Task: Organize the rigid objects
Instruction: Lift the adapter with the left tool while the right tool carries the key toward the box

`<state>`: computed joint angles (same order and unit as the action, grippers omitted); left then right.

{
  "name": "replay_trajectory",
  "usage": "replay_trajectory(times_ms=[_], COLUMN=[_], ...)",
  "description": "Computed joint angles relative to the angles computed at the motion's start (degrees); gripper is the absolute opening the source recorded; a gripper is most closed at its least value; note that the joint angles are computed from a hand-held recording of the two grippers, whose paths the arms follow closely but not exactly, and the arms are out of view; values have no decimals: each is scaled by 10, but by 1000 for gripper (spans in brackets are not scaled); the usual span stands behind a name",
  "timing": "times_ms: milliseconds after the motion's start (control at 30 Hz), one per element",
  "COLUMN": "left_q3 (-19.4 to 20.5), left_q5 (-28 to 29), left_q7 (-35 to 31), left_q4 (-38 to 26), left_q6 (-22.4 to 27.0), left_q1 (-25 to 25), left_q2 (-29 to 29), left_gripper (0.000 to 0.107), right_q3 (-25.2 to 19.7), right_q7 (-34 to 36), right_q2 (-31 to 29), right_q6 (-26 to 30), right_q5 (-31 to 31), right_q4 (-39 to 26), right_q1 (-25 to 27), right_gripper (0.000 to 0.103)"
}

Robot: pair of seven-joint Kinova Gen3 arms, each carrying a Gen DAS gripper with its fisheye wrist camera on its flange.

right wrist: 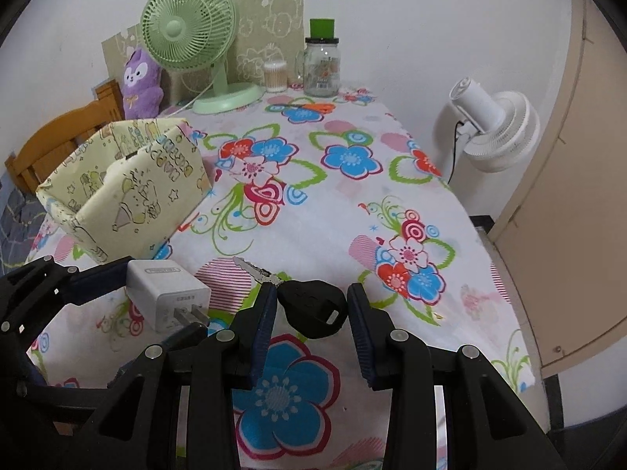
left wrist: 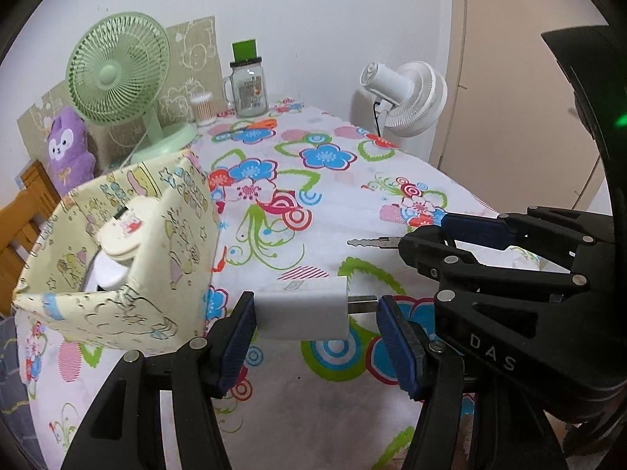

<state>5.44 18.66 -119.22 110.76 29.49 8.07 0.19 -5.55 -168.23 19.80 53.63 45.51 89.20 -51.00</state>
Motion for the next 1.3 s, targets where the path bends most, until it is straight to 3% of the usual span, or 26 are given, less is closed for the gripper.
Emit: replay_trajectory(times_ms=[333, 800, 1300], left_q3=[-16, -35, -51], left_q5=[21, 28, 53], left_q7=[-30, -52, -88], left_q4=[-6, -39, -95], left_q6=[24, 65, 114], left_q1=[0, -10, -53], left_q2=[-33, -54, -20], left_gripper=[64, 64, 64], right_q3=[-10, -18, 11], right_q7=[-17, 15, 85], right_q2=[-14, -9, 42], right_q6=[46, 93, 103], right_q5=[21, 28, -7], right_q4=[-16, -78, -185], right_q1=[-23, -34, -42], right_gripper=[40, 40, 40])
